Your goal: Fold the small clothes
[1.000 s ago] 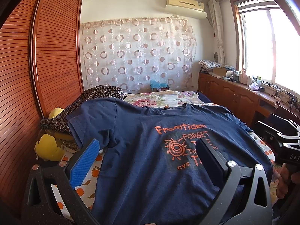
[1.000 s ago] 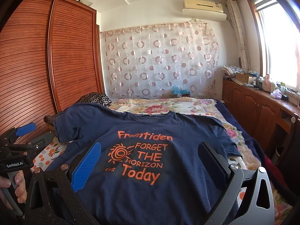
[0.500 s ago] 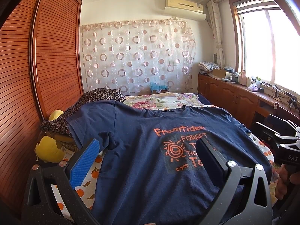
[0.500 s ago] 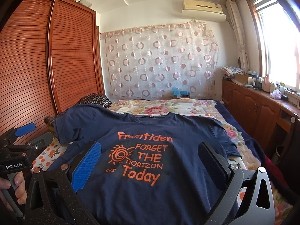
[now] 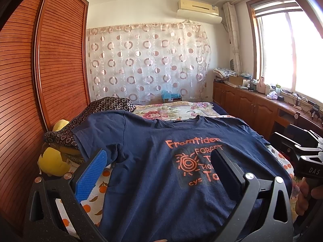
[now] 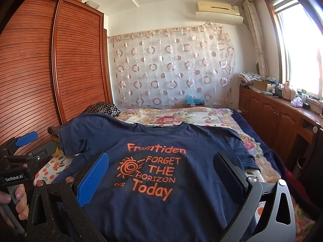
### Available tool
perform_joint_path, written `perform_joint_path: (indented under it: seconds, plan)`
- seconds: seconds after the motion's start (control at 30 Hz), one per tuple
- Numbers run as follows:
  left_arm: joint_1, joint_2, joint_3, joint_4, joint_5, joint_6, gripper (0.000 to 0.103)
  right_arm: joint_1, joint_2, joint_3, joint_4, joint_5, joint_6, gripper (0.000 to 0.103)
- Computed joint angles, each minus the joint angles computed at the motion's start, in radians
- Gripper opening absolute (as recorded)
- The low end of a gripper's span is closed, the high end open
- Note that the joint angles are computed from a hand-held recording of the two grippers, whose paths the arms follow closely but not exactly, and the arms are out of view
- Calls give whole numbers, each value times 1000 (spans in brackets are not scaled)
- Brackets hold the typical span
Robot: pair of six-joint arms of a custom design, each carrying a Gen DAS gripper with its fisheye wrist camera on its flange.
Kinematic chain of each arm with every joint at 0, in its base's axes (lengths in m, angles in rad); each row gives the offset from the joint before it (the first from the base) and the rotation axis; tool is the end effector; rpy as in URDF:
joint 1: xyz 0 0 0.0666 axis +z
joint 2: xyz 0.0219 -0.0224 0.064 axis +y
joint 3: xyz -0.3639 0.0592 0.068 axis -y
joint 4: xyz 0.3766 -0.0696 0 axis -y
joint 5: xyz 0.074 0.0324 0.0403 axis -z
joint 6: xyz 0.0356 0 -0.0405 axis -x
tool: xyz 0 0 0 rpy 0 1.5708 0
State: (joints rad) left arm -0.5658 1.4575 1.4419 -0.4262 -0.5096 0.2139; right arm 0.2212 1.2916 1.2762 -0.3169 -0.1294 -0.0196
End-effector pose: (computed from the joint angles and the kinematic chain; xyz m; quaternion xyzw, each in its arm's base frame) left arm 0.4479 -0.2643 0.4489 0.0103 0.8286 0.0002 0.5598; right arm 0.4545 0.1065 0.4575 -0.1191 0.8047 0.1218 0.5687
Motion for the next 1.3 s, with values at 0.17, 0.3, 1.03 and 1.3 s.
perform_joint_path:
  seconds: [0.17, 0.3, 1.03, 1.3]
  plan:
    - [0, 0, 2, -2, 0, 0, 103, -1, 1, 0, 4, -3, -1, 103]
    - [-1, 0, -1, 1, -1, 0, 103, -2, 0, -4, 10, -4, -2, 103]
    - [-3, -1, -6, 7, -4, -2, 103, -4, 7, -11, 27, -16, -7, 103]
    - [-1, 6, 12, -18, 6, 14, 103, -3, 6, -15, 31, -16, -7, 103]
